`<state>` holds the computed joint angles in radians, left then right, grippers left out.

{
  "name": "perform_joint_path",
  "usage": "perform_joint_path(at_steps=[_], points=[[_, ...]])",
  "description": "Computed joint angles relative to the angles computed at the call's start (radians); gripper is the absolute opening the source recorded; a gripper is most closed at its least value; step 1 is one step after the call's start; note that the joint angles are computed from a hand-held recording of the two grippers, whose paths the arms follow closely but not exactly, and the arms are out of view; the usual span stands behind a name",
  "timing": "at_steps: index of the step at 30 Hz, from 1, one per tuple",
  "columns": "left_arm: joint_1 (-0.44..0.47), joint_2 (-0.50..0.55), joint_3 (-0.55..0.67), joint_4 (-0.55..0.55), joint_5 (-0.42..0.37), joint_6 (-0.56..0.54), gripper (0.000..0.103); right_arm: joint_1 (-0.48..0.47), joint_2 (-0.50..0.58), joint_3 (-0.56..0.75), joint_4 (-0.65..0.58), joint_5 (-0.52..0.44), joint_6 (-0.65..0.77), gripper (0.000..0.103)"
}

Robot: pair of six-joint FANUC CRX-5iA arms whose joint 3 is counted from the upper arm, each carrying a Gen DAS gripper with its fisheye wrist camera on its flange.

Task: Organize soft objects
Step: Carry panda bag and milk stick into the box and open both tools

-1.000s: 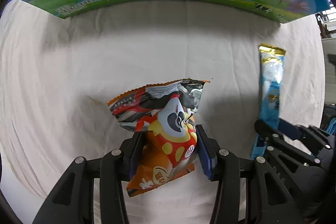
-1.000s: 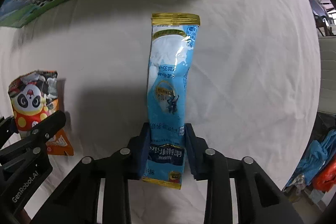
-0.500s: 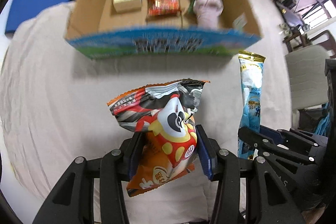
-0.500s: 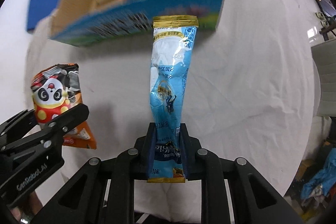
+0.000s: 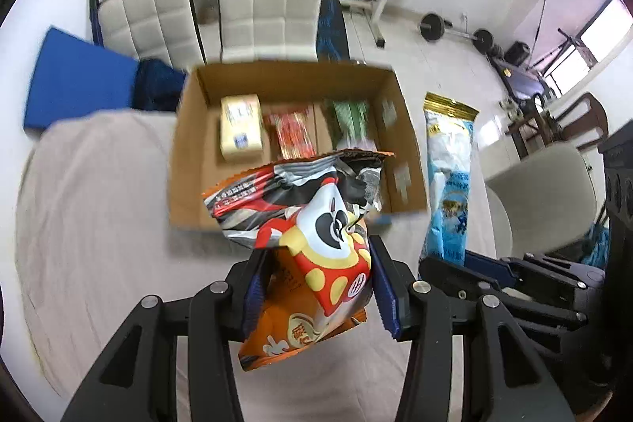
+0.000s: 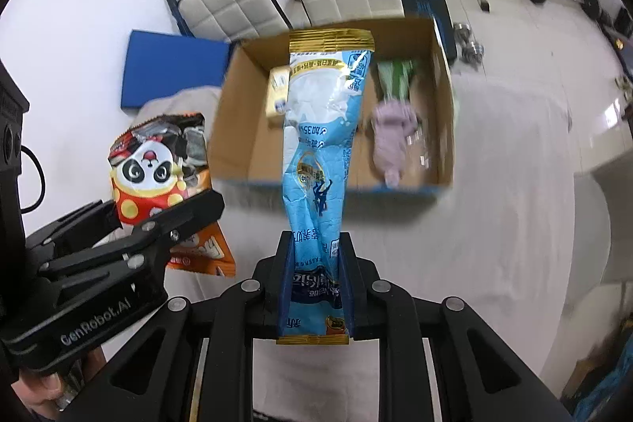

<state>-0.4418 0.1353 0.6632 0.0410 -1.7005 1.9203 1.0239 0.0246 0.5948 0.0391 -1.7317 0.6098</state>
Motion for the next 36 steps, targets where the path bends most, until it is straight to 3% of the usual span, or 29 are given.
perform_joint_path(at_steps=[10,16,25,31,36], points=[[0.082,0.197,0.262,-0.017,-0.079,-0.093,0.044,-0.117,0.268,0.315,-0.022,-0.045,0.133,0.022],[0.141,0.297,0.313,0.040,-0.123,-0.093,0.044,-0.180,0.367,0.376,-0.079,-0.058,0.165,0.022],[0.219,0.338,0.148,0.181,-0.127,-0.058,0.045,-0.235,0.425,0.309,-0.155,-0.043,0.182,0.022],[0.231,0.325,0.032,0.205,-0.111,-0.054,0.045,-0.247,0.427,0.232,-0.196,-0.023,0.188,0.022],[0.214,0.370,0.066,0.186,-0.165,-0.045,0.046,-0.265,0.434,0.202,-0.247,-0.023,0.209,0.026]])
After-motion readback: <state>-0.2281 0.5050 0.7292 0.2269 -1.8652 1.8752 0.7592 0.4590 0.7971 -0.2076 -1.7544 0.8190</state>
